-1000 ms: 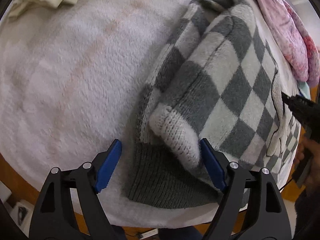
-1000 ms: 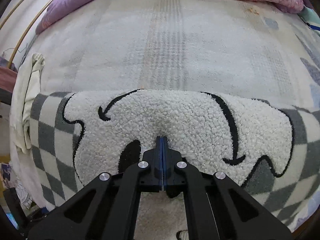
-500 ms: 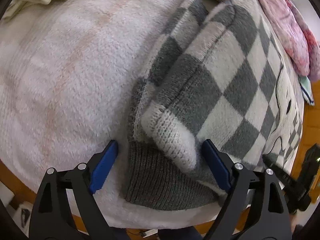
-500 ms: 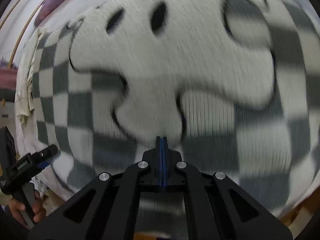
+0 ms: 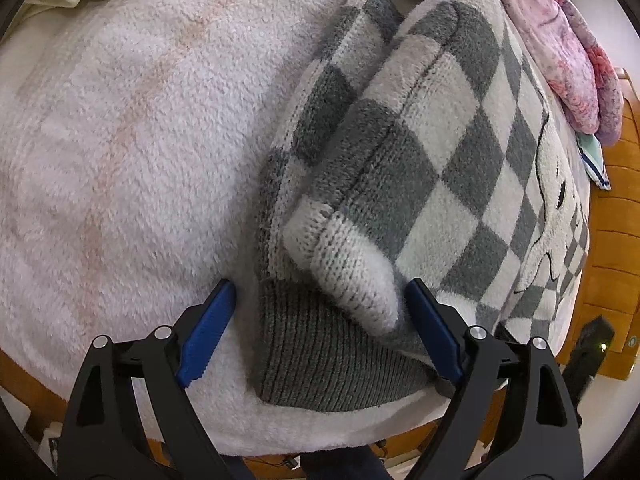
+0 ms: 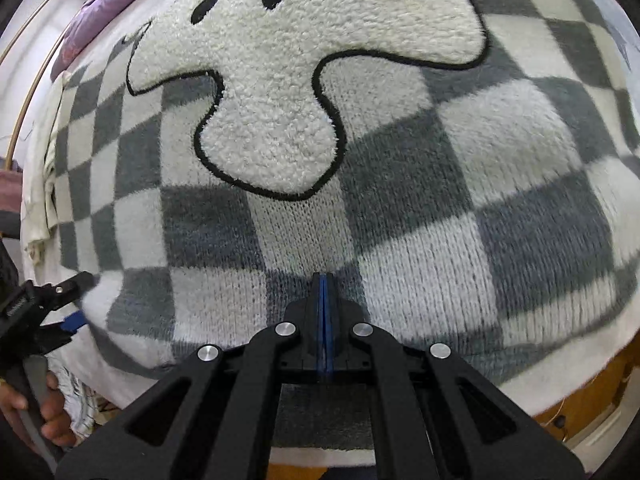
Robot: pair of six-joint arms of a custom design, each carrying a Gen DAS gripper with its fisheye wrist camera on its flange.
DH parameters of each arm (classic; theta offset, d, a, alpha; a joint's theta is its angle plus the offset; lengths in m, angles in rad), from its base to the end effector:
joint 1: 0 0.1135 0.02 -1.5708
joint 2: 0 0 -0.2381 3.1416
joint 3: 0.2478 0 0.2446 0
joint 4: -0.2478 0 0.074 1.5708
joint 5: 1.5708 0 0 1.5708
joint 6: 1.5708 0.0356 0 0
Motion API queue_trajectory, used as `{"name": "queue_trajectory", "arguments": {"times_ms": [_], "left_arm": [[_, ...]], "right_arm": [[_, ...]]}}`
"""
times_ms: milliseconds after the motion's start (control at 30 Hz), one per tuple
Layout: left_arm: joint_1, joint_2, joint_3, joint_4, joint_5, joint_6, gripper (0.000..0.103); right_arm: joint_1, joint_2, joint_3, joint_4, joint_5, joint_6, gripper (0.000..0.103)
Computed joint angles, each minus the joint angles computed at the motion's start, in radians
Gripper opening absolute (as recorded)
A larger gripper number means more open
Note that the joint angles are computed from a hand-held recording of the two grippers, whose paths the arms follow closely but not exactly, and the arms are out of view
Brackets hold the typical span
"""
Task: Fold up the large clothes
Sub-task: 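Grasp the folded edge with the left gripper while the right moves toward it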
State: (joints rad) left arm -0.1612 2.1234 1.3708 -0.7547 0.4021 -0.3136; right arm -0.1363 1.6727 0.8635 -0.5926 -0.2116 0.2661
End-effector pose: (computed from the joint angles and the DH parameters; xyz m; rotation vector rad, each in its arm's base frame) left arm 0.3589 -0.0725 0.0913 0.2121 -3.0371 0.6258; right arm 0.2681 -0.0292 0.1129 0.5672 2.9145 0.3309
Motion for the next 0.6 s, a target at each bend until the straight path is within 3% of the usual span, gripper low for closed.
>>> {"name": "queue_trajectory", "arguments": {"times_ms": [67, 133, 167, 200, 267, 300, 367, 600], "left_arm": [[0.009, -0.002, -0.002, -0.009, 0.007, 0.013, 0.085], [0.022, 0.006, 0.010, -0.026, 0.017, 0.030, 0.078], [0.013, 0.007, 0.012, -0.027, 0.020, 0.024, 0.070], [0.020, 0.013, 0.022, -0.036, 0.043, 0.037, 0.054], [0.057, 0.025, 0.061, -0.095, 0.093, 0.105, 0.037], [0.061, 0.031, 0.086, -0.119, 0.109, 0.124, 0.028], [0.069, 0.045, 0.144, -0.181, 0.124, 0.158, 0.025], [0.113, 0.043, 0.263, -0.336, 0.225, 0.219, 0.021]], "right_arm": [[-0.002, 0.002, 0.003, -0.002, -0.007, -0.004, 0.000], [-0.009, -0.038, -0.003, -0.026, 0.000, -0.018, 0.002], [-0.033, -0.087, -0.016, -0.056, 0.007, -0.049, 0.003], [-0.019, -0.106, -0.011, -0.069, 0.023, -0.043, 0.005], [0.025, -0.152, -0.009, -0.081, 0.047, -0.023, 0.024], [0.061, -0.192, -0.022, -0.074, 0.051, -0.012, 0.029], [0.157, -0.258, -0.040, -0.055, 0.067, 0.011, 0.051], [0.406, -0.315, -0.041, 0.026, 0.024, 0.040, 0.066]]}}
